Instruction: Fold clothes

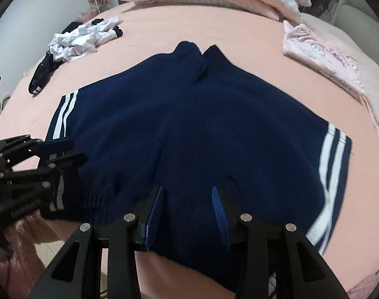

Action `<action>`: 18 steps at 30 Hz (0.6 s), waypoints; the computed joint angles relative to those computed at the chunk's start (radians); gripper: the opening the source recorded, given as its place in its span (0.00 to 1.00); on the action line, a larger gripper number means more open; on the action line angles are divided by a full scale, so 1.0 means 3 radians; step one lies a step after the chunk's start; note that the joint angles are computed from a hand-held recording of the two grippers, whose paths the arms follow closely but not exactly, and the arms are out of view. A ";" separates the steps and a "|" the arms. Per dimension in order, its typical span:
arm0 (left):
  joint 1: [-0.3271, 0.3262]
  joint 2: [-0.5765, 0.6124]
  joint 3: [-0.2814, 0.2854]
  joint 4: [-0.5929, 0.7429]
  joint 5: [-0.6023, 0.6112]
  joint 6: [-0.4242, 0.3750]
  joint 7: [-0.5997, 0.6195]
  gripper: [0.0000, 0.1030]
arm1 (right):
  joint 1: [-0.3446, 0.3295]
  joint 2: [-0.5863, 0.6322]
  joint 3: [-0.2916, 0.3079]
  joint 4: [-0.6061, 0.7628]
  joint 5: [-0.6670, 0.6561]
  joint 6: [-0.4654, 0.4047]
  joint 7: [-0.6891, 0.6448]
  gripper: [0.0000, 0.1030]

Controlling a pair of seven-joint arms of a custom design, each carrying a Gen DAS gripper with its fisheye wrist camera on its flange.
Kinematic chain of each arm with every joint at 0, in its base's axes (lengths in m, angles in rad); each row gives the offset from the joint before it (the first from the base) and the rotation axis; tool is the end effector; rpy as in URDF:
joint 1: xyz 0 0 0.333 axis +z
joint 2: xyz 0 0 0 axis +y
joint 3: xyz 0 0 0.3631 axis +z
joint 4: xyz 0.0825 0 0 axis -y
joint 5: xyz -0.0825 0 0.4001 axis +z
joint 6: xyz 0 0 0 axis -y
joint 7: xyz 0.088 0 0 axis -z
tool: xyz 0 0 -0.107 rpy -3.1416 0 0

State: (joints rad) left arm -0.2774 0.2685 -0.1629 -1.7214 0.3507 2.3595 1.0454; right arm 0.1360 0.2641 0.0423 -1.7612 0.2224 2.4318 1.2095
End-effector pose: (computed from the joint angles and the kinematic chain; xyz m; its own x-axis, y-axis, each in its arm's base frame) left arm 0.6358 -0.2818 0.5085 -0.0883 -0.9937 -0.0686 -0.8976 0.1092 -0.4271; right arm 0.6826 0.1208 0.4972 0.3984 -0.9151 -0.0622 -0.8396 -0.3365 -0.4265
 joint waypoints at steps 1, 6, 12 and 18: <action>0.0042 -0.0056 -0.0009 -0.0069 -0.0102 0.0051 -0.0001 0.32 | -0.0010 -0.0023 -0.0001 -0.0018 0.0021 0.0014 0.0000 0.39; 0.0174 -0.0191 -0.0140 -0.0319 -0.0708 0.0625 0.0255 0.32 | -0.0064 -0.0039 0.0105 -0.0029 0.0349 0.0026 -0.0239 0.39; 0.0094 -0.0077 -0.0138 -0.0056 -0.0796 -0.0055 0.0346 0.33 | -0.0056 -0.0063 0.0014 0.0075 0.0306 -0.0464 0.0009 0.39; 0.0108 -0.0140 -0.0148 -0.0105 -0.0903 0.0329 0.0342 0.33 | -0.0100 -0.0390 -0.0100 -0.0222 0.0309 -0.0112 0.0195 0.39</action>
